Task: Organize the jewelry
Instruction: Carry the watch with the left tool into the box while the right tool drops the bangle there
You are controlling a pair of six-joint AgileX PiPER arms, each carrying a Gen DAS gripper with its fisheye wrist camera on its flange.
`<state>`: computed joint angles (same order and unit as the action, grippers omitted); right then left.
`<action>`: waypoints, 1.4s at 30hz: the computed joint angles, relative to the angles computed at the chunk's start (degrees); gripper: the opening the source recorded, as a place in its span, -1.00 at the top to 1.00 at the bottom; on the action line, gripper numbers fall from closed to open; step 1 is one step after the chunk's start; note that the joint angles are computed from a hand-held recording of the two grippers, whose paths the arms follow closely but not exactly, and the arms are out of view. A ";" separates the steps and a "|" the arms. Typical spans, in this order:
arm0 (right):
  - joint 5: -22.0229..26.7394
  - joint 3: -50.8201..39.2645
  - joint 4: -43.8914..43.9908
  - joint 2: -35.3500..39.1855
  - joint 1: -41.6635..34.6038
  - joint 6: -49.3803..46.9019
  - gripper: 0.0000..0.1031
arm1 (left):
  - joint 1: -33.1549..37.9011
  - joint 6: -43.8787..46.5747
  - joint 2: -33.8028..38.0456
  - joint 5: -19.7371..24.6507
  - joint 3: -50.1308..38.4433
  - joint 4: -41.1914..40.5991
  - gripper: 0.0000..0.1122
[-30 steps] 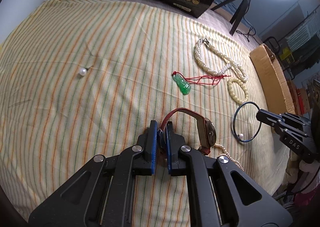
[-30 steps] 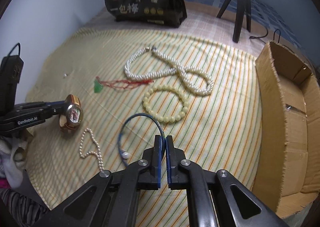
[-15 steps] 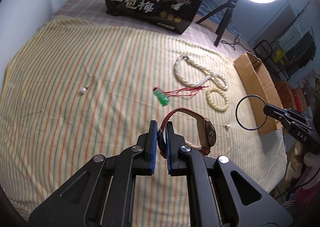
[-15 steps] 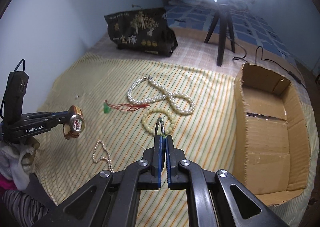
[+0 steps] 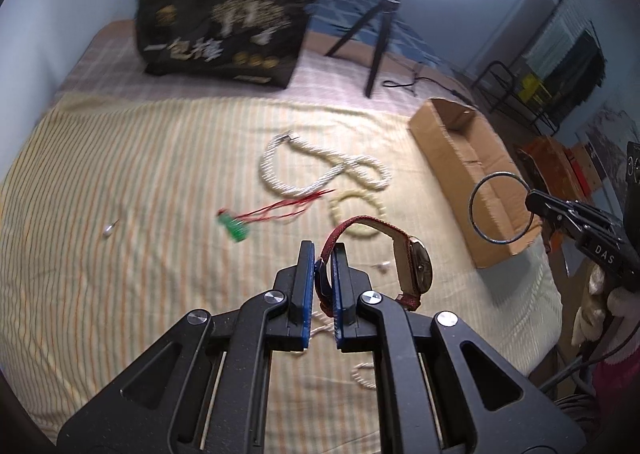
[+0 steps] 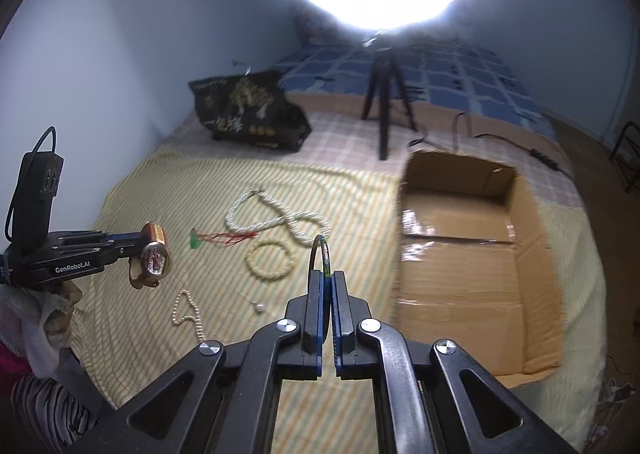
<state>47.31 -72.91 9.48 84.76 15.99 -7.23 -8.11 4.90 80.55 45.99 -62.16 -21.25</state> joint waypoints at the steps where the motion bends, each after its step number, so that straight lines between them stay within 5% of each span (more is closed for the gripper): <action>1: 0.12 0.17 0.13 -0.77 -1.27 -0.75 0.99 | -1.63 -1.24 0.60 0.09 -1.35 0.86 0.90; 20: 0.42 0.24 5.96 -0.48 -22.21 -15.12 0.99 | -26.90 -17.39 23.47 4.24 -32.00 12.90 0.90; 38: -0.90 0.06 9.39 4.75 -26.39 -19.65 0.98 | -30.32 -21.44 33.96 6.86 -43.75 15.78 0.89; 39: -1.12 0.23 9.01 4.48 -26.12 -19.33 0.94 | -30.30 -21.26 34.08 7.06 -44.16 15.59 0.88; 42: -1.77 0.35 8.25 3.74 -25.62 -18.35 0.31 | -30.30 -21.37 34.34 8.31 -45.48 15.66 0.65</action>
